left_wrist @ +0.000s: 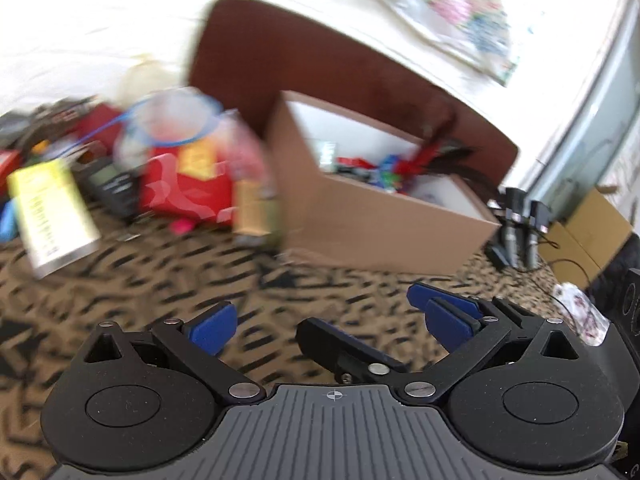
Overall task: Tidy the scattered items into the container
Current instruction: 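Move the right gripper back toward the yellow medicine box, then grasp the yellow medicine box with the right gripper and lift it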
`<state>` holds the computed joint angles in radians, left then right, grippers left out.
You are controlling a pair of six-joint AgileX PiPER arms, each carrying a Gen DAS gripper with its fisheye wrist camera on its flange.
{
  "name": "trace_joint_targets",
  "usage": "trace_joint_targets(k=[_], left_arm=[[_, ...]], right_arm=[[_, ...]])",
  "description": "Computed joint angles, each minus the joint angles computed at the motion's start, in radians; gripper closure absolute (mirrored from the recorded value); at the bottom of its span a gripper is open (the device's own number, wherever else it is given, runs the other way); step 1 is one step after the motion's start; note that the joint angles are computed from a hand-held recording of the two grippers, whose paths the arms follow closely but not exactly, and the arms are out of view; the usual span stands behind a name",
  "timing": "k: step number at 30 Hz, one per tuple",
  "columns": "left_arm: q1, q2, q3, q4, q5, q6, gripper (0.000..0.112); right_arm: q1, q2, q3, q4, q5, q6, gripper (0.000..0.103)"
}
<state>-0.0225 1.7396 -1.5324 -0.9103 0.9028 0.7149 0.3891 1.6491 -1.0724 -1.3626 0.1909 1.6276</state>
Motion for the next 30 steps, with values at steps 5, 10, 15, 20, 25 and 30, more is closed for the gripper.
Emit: trace_joint_targets(k=[5,10,15,20,25,30], left_arm=[[0.139,-0.012,0.051,-0.039,0.039,0.060,0.009],[0.260,0.050,0.017,-0.053,0.079,0.062,0.009],[0.306,0.158,-0.101,-0.021,0.051,-0.014,0.009],[0.303,0.336,-0.348,0.040,0.085,-0.129,0.009],[0.296,0.481,-0.551,0.046,0.134,-0.192,0.011],[0.278,0.637,-0.823,0.107,0.217,-0.334,0.014]], right_arm=[[0.100,0.093,-0.115,0.210,0.027,-0.178,0.000],[0.144,0.193,-0.228,0.454,0.036,-0.424,0.001],[0.160,0.321,-0.396,0.715,0.125,-0.717,0.001],[0.152,0.412,-0.525,0.786,0.147,-0.843,0.001],[0.130,0.507,-0.675,0.939,0.177,-1.023,0.002],[0.120,0.615,-0.843,1.099,0.218,-1.233,0.005]])
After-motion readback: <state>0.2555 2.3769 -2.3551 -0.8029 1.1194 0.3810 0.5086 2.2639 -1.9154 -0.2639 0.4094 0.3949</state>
